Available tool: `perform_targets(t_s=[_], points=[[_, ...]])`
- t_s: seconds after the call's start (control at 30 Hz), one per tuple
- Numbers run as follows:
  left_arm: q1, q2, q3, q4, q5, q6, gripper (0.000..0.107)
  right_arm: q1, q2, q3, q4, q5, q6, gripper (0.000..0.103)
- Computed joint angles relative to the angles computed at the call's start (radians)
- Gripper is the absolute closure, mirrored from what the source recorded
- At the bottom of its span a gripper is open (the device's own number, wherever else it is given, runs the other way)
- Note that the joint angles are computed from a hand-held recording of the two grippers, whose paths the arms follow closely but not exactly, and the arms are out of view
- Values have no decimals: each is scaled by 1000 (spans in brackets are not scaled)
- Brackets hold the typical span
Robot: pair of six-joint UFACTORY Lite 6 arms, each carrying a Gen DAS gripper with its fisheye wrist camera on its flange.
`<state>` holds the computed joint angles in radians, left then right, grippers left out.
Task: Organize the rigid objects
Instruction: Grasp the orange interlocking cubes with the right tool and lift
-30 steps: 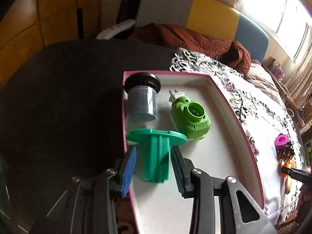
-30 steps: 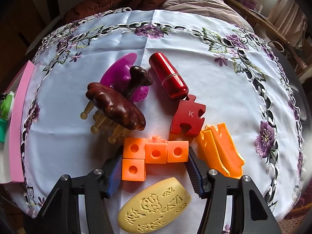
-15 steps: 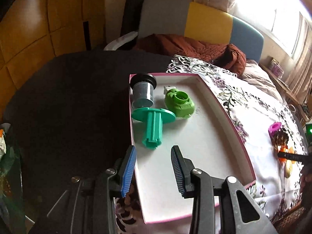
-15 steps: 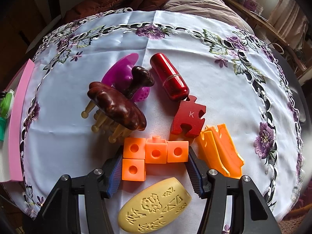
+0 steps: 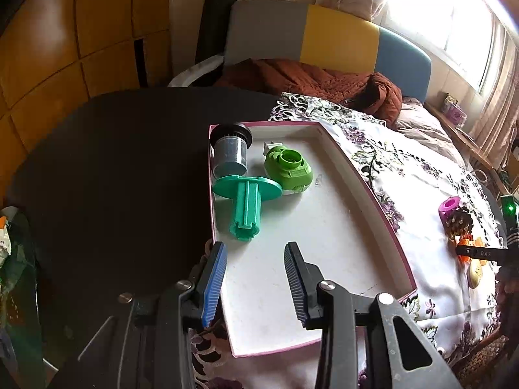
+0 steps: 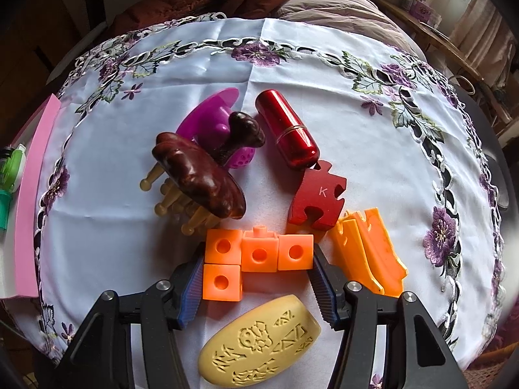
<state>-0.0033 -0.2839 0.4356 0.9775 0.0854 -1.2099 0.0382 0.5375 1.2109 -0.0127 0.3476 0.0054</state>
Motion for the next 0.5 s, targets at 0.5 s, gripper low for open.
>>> perform_targets(t_s=[0.5], points=[[39,-36,-29,-79,-25,93,70,81,-197,-129,131,1,-135,44]])
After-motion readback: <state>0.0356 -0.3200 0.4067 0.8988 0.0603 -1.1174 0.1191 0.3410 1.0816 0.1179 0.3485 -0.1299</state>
